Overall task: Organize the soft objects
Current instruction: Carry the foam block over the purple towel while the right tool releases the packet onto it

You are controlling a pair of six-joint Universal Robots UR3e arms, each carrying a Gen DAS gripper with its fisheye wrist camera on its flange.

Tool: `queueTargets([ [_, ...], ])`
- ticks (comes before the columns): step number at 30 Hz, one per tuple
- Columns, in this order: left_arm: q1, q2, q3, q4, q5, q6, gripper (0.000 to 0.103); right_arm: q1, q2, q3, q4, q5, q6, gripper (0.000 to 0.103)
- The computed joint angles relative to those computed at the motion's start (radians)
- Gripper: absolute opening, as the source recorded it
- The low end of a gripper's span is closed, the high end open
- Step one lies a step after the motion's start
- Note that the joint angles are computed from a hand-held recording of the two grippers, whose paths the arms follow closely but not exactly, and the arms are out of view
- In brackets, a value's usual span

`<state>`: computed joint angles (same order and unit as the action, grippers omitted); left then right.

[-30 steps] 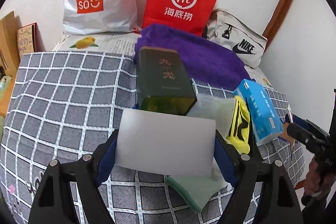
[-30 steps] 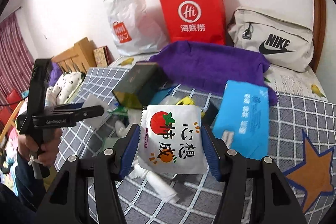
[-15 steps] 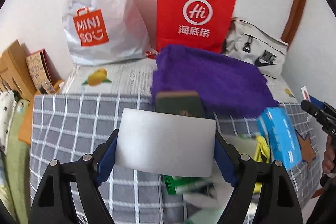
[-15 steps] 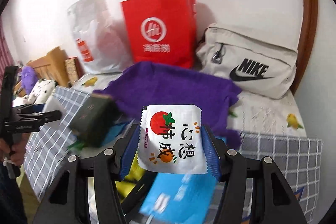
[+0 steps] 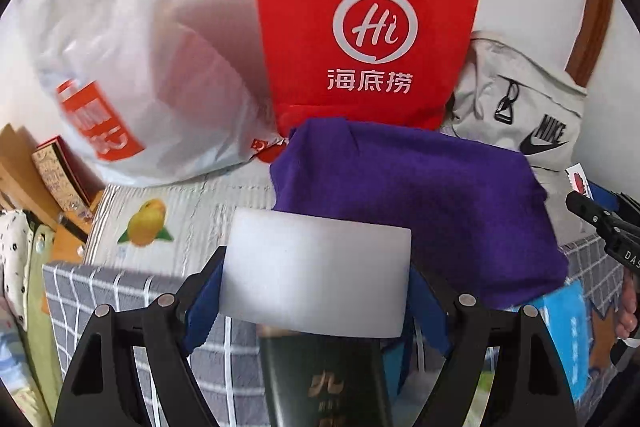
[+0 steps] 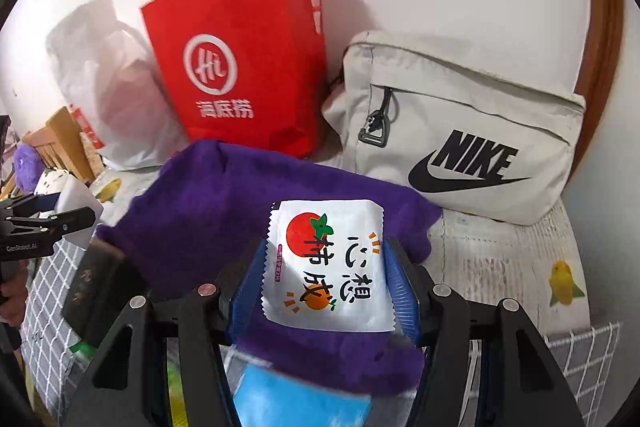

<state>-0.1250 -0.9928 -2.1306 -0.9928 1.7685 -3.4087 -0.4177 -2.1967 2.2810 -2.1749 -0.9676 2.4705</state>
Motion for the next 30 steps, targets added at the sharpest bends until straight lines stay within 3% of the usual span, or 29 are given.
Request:
queueTargets([
  [4, 0.033, -0.128, 0.031, 0.081, -0.032, 0.027, 0.082, 0.123, 0.251, -0.049, -0.216, -0.103, 0.083, 0.058],
  [10, 0.040, -0.298, 0.086, 0.173, -0.051, 0.063, 0.082, 0.205, 0.476, -0.143, -0.318, -0.166, 0.128, 0.058],
  [19, 0.067, -0.482, 0.157, 0.243, -0.090, 0.076, 0.082, 0.286, 0.655, -0.262, -0.319, -0.234, 0.162, 0.059],
  [30, 0.051, -0.659, 0.263, 0.255, -0.088, 0.074, 0.082, 0.322, 0.747, -0.337, -0.257, -0.286, 0.148, 0.062],
])
